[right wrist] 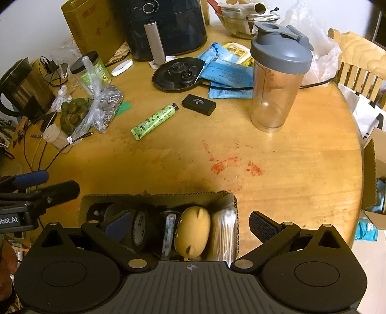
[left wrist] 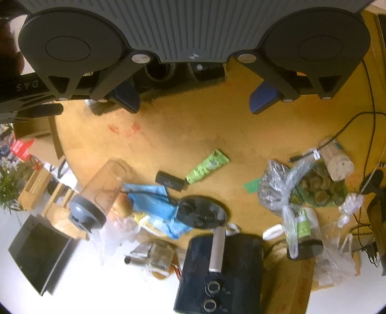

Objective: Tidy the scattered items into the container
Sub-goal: 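Open both tools to release the items and withdraw from the box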

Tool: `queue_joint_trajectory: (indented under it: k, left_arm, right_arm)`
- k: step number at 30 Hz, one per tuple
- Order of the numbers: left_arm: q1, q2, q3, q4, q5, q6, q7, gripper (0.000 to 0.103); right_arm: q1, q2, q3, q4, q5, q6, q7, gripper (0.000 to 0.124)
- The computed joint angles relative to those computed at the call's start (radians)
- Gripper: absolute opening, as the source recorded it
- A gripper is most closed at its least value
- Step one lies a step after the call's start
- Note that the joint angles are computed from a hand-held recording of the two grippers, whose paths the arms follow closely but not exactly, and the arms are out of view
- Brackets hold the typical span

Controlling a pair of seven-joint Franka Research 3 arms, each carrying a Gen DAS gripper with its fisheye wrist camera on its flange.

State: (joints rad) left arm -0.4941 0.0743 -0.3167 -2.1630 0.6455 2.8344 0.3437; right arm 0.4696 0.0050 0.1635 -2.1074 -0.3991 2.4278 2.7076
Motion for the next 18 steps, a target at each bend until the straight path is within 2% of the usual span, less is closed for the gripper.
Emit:
queue_joint_trajectory:
  k: [7,10,18]
  left_arm:
    - [-0.002,0.018,-0.005,0.03,-0.034,-0.04,0.067,0.103]
    - [-0.01,0.022,0.001,0.039,-0.013,-0.044,0.044,0.103]
    - [-0.006,0.041,0.003,0.06,-0.072,-0.039,0.044,0.103]
  right_arm:
    - [-0.011,0.011,-0.013,0.01,-0.004,0.002,-0.023,0.103]
    - [-0.016,0.015,-0.018,0.015,-0.012,0.005,-0.036,0.103]
    - [-0.036,0.02,-0.035,0.022,-0.019,0.005,-0.093,0.103]
